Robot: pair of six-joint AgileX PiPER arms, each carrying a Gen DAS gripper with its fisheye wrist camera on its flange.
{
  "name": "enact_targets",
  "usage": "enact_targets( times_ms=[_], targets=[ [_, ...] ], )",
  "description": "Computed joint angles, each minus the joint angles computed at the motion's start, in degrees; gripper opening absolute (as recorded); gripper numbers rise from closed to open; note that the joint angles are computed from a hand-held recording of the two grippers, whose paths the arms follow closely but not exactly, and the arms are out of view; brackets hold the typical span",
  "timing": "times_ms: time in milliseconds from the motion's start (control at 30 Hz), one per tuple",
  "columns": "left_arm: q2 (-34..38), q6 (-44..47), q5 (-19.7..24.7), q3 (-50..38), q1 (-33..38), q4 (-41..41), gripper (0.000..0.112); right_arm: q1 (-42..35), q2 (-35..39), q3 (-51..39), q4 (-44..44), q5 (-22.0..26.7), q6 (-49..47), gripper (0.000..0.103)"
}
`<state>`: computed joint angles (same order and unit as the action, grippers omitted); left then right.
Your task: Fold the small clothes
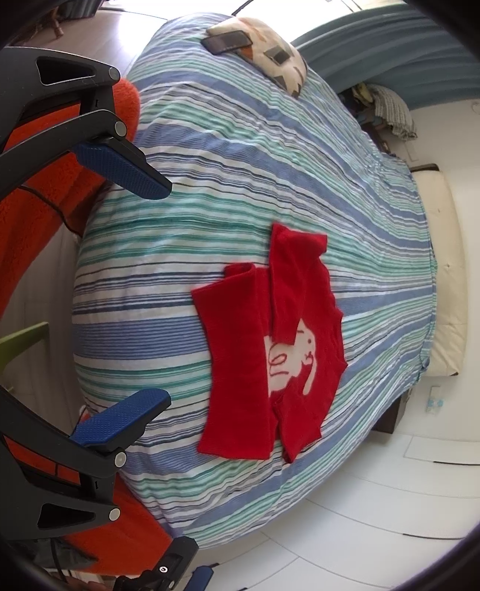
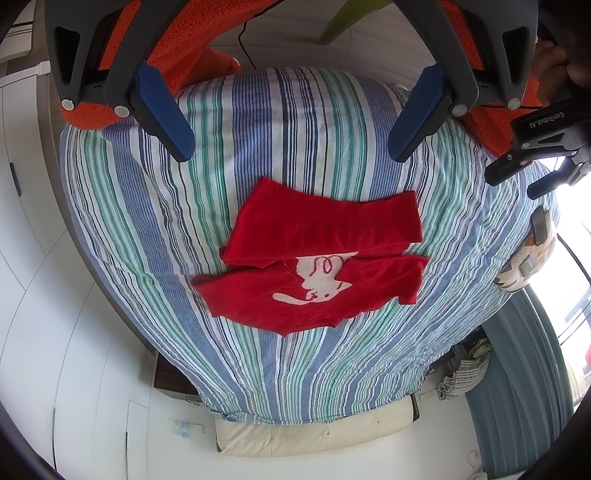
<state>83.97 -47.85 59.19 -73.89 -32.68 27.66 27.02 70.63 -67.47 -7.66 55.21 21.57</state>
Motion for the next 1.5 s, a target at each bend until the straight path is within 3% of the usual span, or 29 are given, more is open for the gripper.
enact_targets(
  times_ms=[267,333,367,467,533,600,700,733,833,867,900,933,967,1033,1133,1233,1300,1367,1500],
  targets=[
    [0.64,1.10,-1.00,-0.26,1.37,-1.94,0.102,-1.91,0.07,0.96,2.35,-1.43,-1.74,0.103],
    [0.41,2.67,-3.71,0.80,3.39,-4.06,0.102,-5.24,-0.30,1.60,7.06,-2.83,-7.52,0.103],
    [0.05,5.00,-7.18,2.19,5.77,-6.93,0.102,-8.37,-1.13,3.10,12.38,-5.38,-13.25,0.103],
    [3.81,20.97,-17.77,5.24,16.09,-22.56,0.102,-15.01,-3.06,12.13,28.62,-19.33,-30.44,0.103],
    [10.04,32.43,-22.73,5.32,22.02,-33.57,0.102,-18.86,4.50,12.94,36.72,-20.17,-41.90,0.103],
    [17.71,41.73,-23.89,2.47,26.34,-42.68,0.101,-22.54,13.68,12.36,46.42,-19.37,-53.35,0.103],
    [25.84,44.13,-24.46,-2.67,27.95,-45.69,0.092,-28.08,26.47,10.47,62.48,-17.47,-66.52,0.103],
    [27.60,44.20,-24.40,-4.13,27.95,-45.82,0.084,-29.25,29.52,9.75,66.22,-16.86,-68.21,0.102],
    [31.33,45.27,-23.91,-7.35,27.78,-48.68,0.067,-30.32,36.54,5.64,74.38,-12.98,-70.99,0.089],
    [32.25,44.69,-23.73,-8.24,27.51,-48.70,0.047,-29.56,38.64,3.83,73.35,-13.10,-69.13,0.077],
    [33.07,44.78,-23.02,-9.18,27.45,-49.30,0.030,-28.54,39.67,2.62,70.65,-14.50,-65.54,0.056],
    [33.63,47.09,-21.55,-9.91,27.90,-52.18,0.004,-28.17,40.10,1.98,70.01,-14.63,-64.23,0.037],
    [32.88,48.69,-21.43,-9.09,28.23,-54.52,0.004,-28.45,40.34,1.33,69.90,-13.01,-63.96,0.005],
    [28.84,51.76,-22.15,-5.48,28.97,-57.11,0.003,-29.62,37.51,1.82,68.11,-11.16,-62.68,0.004],
    [21.58,60.44,-17.90,-0.03,31.67,-62.89,0.003,-33.40,30.38,3.12,64.77,-4.02,-60.97,0.004],
    [16.42,62.99,-13.21,4.05,32.46,-61.95,0.003,-35.96,25.55,2.67,57.24,3.20,-55.07,0.004],
    [15.87,61.92,-12.44,5.56,31.25,-59.70,0.003,-36.08,24.87,2.80,53.07,5.28,-52.16,0.004],
    [16.92,57.67,-14.47,6.81,29.01,-53.97,0.003,-34.48,26.68,2.81,48.09,3.74,-49.15,0.004],
    [21.58,48.50,-16.05,6.87,26.66,-47.33,0.003,-28.25,31.23,3.17,33.57,-4.76,-38.77,0.004]
  ],
)
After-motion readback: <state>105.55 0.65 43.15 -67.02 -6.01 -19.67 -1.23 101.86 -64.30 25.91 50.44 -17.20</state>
